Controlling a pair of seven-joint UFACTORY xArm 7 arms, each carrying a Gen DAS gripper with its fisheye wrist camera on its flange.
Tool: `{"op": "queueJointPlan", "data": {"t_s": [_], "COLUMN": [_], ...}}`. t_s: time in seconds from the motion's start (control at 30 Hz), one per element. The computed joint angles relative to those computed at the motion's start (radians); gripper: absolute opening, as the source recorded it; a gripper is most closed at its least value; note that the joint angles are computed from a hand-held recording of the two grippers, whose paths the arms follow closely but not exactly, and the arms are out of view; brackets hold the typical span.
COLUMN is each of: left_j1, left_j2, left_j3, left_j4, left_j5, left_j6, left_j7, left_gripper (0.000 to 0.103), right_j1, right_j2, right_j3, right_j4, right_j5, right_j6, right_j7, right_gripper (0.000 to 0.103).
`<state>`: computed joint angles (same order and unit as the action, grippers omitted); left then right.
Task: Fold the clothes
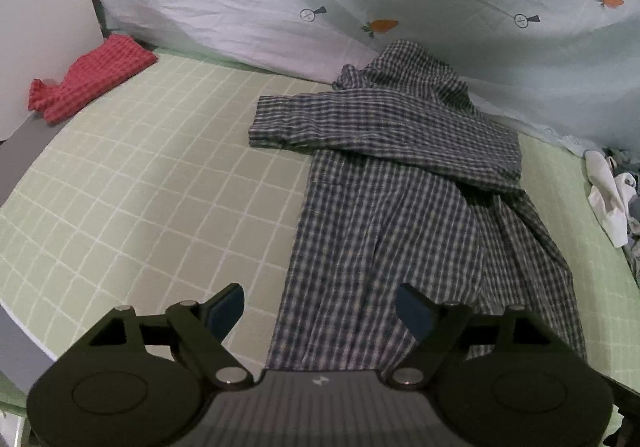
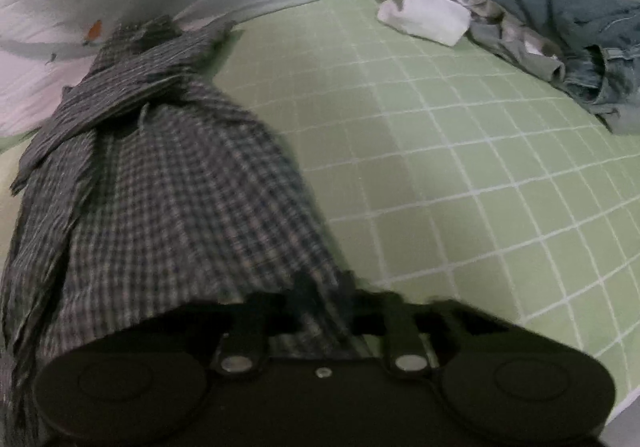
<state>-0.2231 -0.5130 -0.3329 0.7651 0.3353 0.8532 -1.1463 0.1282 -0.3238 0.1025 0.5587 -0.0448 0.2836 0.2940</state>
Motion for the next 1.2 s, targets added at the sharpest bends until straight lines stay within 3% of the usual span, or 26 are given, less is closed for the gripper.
{"op": "queueJointPlan", "data": {"t_s": [0.2,0.3,0.5,0.63,0.7,0.77,0.8,0.83,0.9,1.0,1.17,1.2], "left_j1": [-0.021,-0.025,-0.027,-0.028,-0.029,-0.027,-0.022,-0.016,-0.007,0.002,0.014,0.016], "left_j2": [-0.072,-0.114,-0.213,-0.283,-0.320,-0.354,-0.371,-0.388,-0.420,-0.448,-0.457,-0.457], "left_j3": [0.019,0.031,0.064,0.088,0.105,0.122,0.127,0.132,0.147,0.166,0.165,0.163], "left_j4": [-0.046,-0.076,-0.149,-0.193,-0.221,-0.248,-0.260,-0.271,-0.294,-0.322,-0.331,-0.330], "left_j5": [-0.026,-0.051,-0.109,-0.147,-0.169,-0.192,-0.200,-0.207,-0.221,-0.246,-0.274,-0.276], "left_j6": [0.007,0.011,0.015,0.033,0.036,0.039,0.042,0.045,0.038,0.019,0.012,0.011], "left_j7": [0.057,0.093,0.182,0.257,0.297,0.337,0.353,0.368,0.402,0.454,0.515,0.526], "left_gripper": [0.083,0.083,0.083,0.083,0.083,0.083,0.083,0.083,0.083,0.084,0.084,0.084], "right_j1": [-0.059,-0.038,0.140,0.300,0.331,0.313,0.277,0.225,0.107,0.016,0.052,0.065], "right_j2": [-0.114,-0.164,-0.165,-0.088,-0.071,-0.085,-0.106,-0.135,-0.200,-0.244,-0.206,-0.191], "right_j3": [0.125,0.168,0.164,0.110,0.116,0.156,0.197,0.247,0.351,0.427,0.405,0.398], "right_j4": [-0.046,-0.051,-0.033,-0.013,-0.010,-0.022,-0.035,-0.050,-0.068,-0.075,-0.081,-0.074], "right_j5": [-0.162,-0.202,-0.140,-0.012,0.036,0.031,0.004,-0.034,-0.122,-0.202,-0.229,-0.239], "right_j6": [-0.034,-0.046,-0.056,-0.022,0.001,0.001,-0.015,-0.034,-0.040,0.003,0.072,0.080], "right_j7": [0.074,0.091,0.048,-0.006,0.004,0.058,0.118,0.193,0.342,0.475,0.560,0.564], "right_gripper": [0.002,0.001,0.001,0.002,0.005,0.017,0.029,0.038,0.046,0.050,0.048,0.043]}}
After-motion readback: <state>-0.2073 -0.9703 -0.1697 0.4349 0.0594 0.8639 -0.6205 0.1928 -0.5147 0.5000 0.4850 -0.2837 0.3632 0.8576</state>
